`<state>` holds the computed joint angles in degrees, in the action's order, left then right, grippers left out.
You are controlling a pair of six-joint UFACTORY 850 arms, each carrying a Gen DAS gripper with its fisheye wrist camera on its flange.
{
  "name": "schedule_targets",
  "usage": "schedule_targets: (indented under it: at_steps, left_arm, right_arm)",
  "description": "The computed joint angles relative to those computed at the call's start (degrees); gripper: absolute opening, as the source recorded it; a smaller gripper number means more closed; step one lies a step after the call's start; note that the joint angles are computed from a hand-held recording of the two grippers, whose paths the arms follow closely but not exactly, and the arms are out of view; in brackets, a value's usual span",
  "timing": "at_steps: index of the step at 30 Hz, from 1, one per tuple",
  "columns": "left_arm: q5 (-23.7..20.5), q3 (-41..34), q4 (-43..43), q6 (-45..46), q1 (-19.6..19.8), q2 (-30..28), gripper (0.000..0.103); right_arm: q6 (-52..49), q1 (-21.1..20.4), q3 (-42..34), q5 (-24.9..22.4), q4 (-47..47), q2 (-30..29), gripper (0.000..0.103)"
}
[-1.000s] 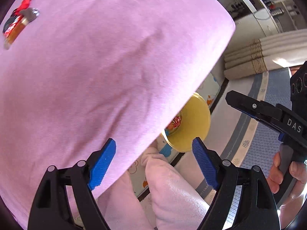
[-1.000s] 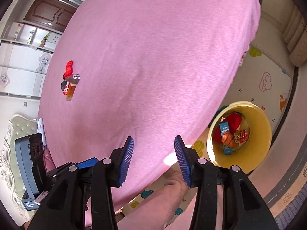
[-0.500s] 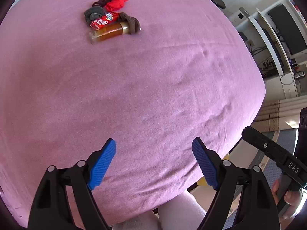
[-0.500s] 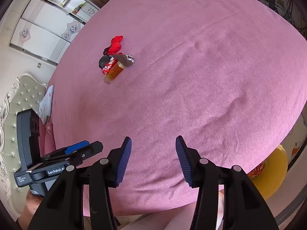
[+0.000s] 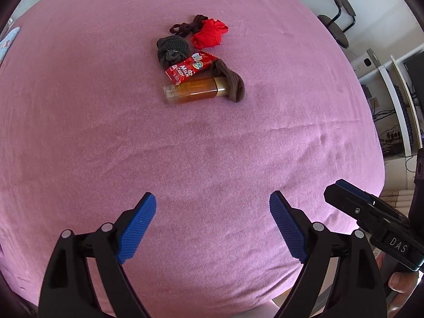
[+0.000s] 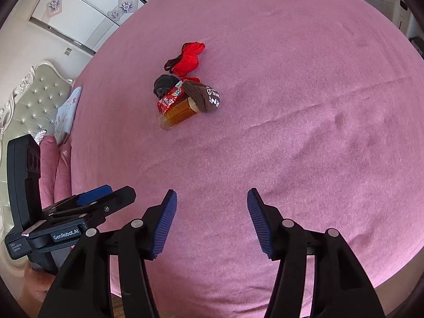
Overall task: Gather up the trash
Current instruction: 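Move both tools back toward the remaining pile on the bed, then grasp the dark brown sock with the right tool while the left tool grasps the red Milk Candy wrapper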
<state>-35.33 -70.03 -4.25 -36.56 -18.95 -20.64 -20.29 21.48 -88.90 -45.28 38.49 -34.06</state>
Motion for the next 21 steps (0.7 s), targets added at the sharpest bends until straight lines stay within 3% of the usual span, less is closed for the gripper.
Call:
schedule_targets:
  at_steps: [15, 21]
  left_arm:
    - [-1.0, -10.4, -2.4, 3.1, 7.1, -11.2, 0.087]
    - [-2.4, -12.1, 1.2, 3.9, 8.6, -13.7, 0.087]
  right_arm:
    - [2.2, 2.1, -31.5, -9.0, -5.9, -22.4, 0.058]
    - [8.0, 3.7, -52.3, -14.9, -8.0, -35.6, 0.057]
